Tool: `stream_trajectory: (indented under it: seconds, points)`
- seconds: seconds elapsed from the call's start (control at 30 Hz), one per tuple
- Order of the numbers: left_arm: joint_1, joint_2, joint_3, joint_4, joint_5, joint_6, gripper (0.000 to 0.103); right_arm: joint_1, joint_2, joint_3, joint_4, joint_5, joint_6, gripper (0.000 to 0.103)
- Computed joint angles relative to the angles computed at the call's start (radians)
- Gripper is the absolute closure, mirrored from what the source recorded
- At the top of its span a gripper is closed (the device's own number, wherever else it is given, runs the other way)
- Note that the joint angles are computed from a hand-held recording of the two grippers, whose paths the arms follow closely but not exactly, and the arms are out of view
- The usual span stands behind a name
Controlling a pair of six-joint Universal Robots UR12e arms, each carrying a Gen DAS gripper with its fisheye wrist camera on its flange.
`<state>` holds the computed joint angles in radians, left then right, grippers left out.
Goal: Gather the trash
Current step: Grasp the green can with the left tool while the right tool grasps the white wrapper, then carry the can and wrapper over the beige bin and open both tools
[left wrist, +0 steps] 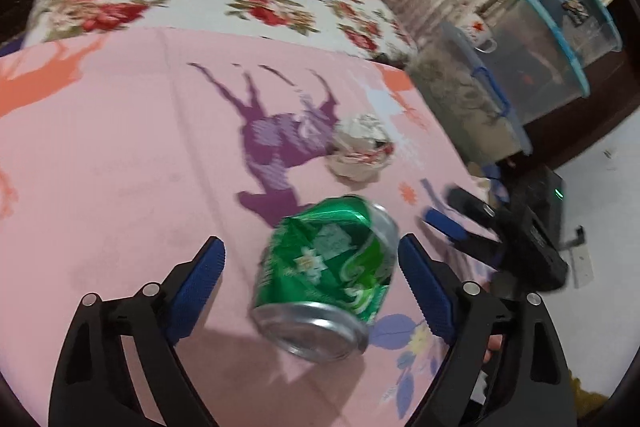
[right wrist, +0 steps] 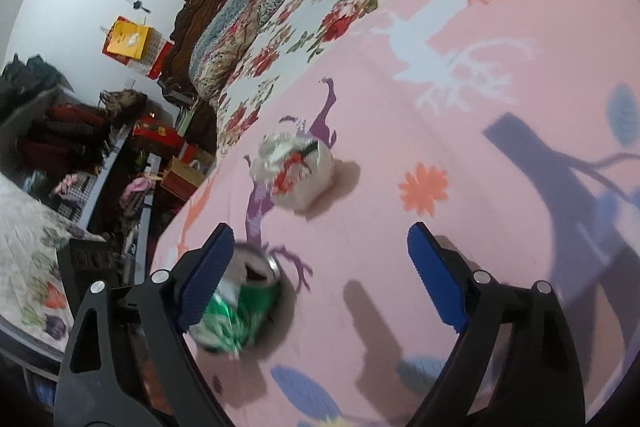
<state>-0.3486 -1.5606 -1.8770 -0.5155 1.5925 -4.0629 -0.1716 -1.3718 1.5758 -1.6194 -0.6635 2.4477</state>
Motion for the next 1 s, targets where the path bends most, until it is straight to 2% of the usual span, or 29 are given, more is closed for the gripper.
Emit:
stream_trajectory:
  seconds: [0.13, 0.23, 0.33, 0.37, 0.4, 0.43, 0.47, 0.5, 0.57, 0.63, 0.77, 0.83, 1.0]
  points:
    - [-0.005, -0.024, 0.009, -0.004, -0.039, 0.029, 0.019, 0.039, 0.009, 0.010, -0.164, 0.000, 0.073, 0.015]
    - [-0.009, -0.034, 0.011, -0.012, -0.058, 0.018, 0.020, 0.067, 0.017, 0.004, -0.210, -0.012, 0.068, 0.012]
    - [-0.035, -0.045, 0.028, -0.040, -0.021, 0.011, 0.031, 0.104, 0.021, 0.001, -0.239, -0.057, 0.041, 0.007]
    - [-0.042, -0.048, 0.033, -0.050, -0.012, 0.000, 0.044, 0.112, 0.021, 0.002, -0.243, -0.074, 0.027, 0.007]
    - [-0.050, -0.051, 0.036, -0.053, 0.007, -0.006, 0.044, 0.123, 0.021, 0.004, -0.254, -0.102, 0.009, 0.012]
    - [-0.061, -0.055, 0.042, -0.060, 0.035, -0.012, 0.044, 0.139, 0.022, 0.000, -0.245, -0.148, -0.052, 0.043]
    - [-0.071, -0.058, 0.049, -0.071, 0.056, -0.017, 0.044, 0.142, 0.018, 0.010, -0.265, -0.159, -0.079, 0.048]
    - [-0.077, -0.060, 0.053, -0.077, 0.067, -0.020, 0.044, 0.137, 0.010, 0.022, -0.288, -0.151, -0.084, 0.051]
    - [-0.088, -0.067, 0.061, -0.071, 0.073, -0.029, 0.044, 0.119, 0.005, 0.023, -0.258, -0.117, -0.085, 0.053]
    - [-0.096, -0.077, 0.072, -0.057, 0.072, -0.035, 0.044, 0.094, -0.008, 0.038, -0.297, -0.088, -0.083, 0.053]
    - [-0.098, -0.119, 0.123, -0.025, 0.025, -0.012, 0.045, 0.035, -0.018, 0.046, -0.355, -0.061, -0.067, 0.053]
    - [-0.105, -0.147, 0.162, -0.040, 0.017, 0.010, 0.045, 0.002, -0.010, 0.038, -0.383, -0.059, -0.038, 0.053]
    - [-0.111, -0.252, 0.301, -0.070, -0.063, 0.077, 0.045, -0.097, 0.029, 0.003, -0.458, -0.055, 0.044, 0.053]
